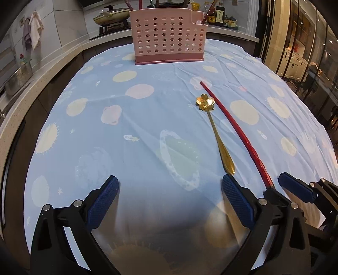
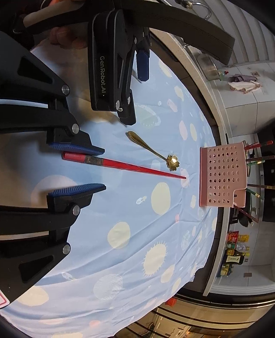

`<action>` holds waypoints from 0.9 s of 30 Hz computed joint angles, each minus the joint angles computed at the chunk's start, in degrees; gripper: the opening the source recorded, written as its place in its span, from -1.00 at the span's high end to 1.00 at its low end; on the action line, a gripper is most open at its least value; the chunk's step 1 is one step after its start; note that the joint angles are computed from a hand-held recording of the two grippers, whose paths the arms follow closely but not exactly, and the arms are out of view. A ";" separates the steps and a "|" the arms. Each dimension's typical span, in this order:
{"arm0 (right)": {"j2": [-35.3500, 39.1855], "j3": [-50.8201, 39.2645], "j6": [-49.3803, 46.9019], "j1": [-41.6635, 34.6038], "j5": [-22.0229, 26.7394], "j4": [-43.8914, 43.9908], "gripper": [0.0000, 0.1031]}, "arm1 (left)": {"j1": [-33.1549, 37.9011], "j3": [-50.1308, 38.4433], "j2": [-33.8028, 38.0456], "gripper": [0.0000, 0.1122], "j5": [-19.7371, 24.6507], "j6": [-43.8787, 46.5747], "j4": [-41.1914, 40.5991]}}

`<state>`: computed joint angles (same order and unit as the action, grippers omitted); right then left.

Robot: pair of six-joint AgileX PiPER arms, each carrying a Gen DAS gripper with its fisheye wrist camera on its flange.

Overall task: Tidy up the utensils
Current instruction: 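Grasp the bright red chopstick with the right tool while the left tool grasps the gold spoon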

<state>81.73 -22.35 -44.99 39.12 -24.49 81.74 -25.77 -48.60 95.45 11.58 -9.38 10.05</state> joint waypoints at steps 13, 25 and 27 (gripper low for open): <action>-2.27 3.12 5.12 -2.23 -0.08 -3.92 0.87 | -1.94 -2.46 2.15 -0.68 0.85 6.39 -7.74; -3.31 4.21 11.52 -6.15 3.43 -11.25 0.87 | -3.18 -3.86 3.70 -0.51 -0.17 -4.29 2.55; -3.29 4.27 12.51 -6.60 3.79 -12.42 0.87 | -3.15 -3.90 3.60 -0.27 -0.47 -3.91 2.45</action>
<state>78.44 -18.08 -32.47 32.52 -20.70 69.32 -28.91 -52.51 99.06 11.12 -13.29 12.51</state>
